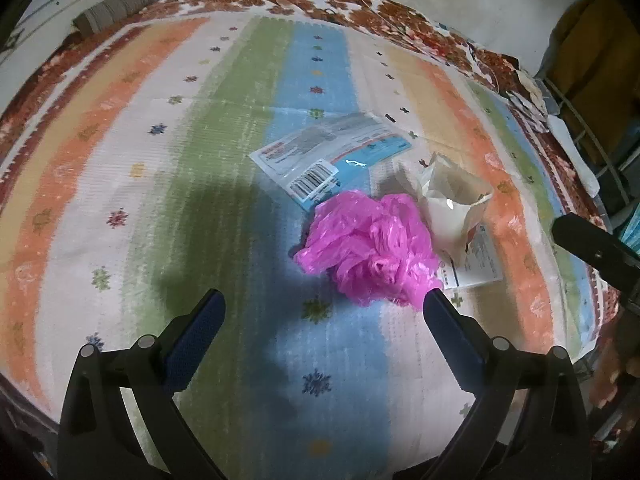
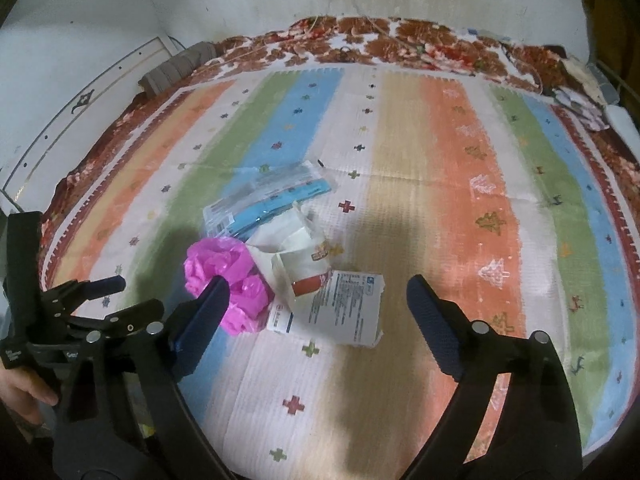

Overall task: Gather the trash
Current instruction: 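Move both open tools back over the pink glove on the bed, then grasp the pink plastic glove with the left tool while the right tool grasps a white paper bag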

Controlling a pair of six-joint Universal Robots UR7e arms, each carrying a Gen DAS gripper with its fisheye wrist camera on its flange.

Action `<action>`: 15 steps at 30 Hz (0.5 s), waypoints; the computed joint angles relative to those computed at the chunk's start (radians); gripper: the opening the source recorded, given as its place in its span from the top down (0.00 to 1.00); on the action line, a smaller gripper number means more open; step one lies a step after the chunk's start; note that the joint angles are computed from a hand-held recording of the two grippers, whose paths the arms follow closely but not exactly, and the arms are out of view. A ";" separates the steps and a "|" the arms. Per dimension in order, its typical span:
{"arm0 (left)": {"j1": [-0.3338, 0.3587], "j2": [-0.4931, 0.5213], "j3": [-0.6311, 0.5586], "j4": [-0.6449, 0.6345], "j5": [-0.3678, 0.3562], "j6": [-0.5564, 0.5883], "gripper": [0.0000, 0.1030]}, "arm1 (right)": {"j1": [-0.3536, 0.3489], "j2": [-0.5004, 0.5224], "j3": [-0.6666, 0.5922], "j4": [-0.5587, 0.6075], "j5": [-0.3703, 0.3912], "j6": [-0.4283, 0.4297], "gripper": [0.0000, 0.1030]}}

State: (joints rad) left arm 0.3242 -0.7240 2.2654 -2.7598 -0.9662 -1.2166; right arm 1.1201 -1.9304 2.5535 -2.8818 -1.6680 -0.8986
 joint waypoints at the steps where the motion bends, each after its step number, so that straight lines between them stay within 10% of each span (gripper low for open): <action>1: 0.009 0.008 -0.002 -0.022 -0.005 0.017 0.06 | 0.010 0.025 -0.007 -0.013 -0.009 0.005 0.22; 15: 0.073 0.067 -0.015 -0.207 -0.036 0.105 0.14 | 0.043 0.278 -0.081 -0.149 -0.052 0.061 0.53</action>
State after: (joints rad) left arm 0.3968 -0.6574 2.2504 -2.9672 -1.0023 -1.1114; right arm 1.1626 -1.6527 2.4730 -3.0312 -1.7202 -0.8378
